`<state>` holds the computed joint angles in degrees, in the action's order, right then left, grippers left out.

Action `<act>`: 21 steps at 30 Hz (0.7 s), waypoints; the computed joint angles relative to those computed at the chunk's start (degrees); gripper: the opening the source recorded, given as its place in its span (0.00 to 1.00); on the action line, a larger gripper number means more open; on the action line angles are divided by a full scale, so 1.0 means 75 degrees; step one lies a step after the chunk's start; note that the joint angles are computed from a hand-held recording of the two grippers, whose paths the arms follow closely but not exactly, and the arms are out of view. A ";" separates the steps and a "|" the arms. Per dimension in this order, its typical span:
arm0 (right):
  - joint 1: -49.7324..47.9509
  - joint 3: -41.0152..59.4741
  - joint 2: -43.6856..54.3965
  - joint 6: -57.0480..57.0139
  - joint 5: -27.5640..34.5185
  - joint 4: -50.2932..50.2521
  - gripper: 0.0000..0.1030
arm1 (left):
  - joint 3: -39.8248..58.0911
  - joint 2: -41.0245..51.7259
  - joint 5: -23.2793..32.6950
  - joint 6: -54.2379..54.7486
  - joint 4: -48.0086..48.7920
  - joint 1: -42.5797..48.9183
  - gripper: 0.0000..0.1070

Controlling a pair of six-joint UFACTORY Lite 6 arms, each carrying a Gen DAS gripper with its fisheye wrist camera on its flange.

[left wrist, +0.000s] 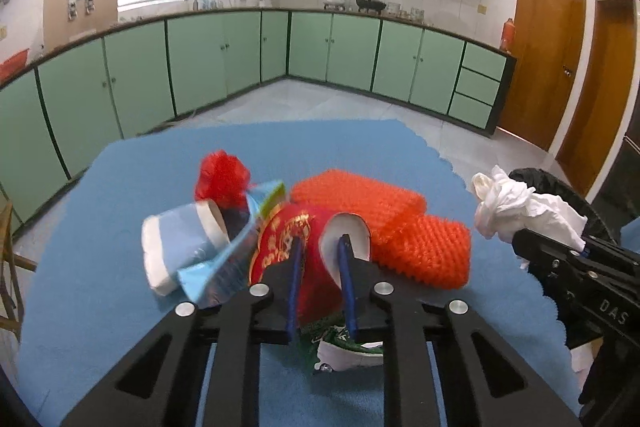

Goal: Collect trash
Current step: 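Grasp the red paper cup with the left tool while the right tool holds the tissue, then carry the red cup and tissue over the black bin and release both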

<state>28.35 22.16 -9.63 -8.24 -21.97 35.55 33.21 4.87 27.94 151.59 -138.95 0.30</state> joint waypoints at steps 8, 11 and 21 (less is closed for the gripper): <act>0.0280 -0.0107 -0.1047 -0.1688 0.0246 0.1599 0.20 | -0.0633 -0.1706 -0.0055 -0.1347 0.1331 0.0364 0.16; 0.0452 -0.0190 -0.1627 -0.2828 0.0319 0.2703 0.20 | -0.0915 -0.2402 -0.0060 -0.1848 0.1863 0.0400 0.16; 0.0597 -0.0626 -0.3681 -0.6698 0.0363 0.6413 0.20 | -0.1077 -0.3752 -0.0604 -0.3210 0.2644 -0.0544 0.16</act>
<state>32.83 17.46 -37.24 -58.48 -19.25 83.65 25.13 -23.27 23.42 127.52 -119.13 -3.78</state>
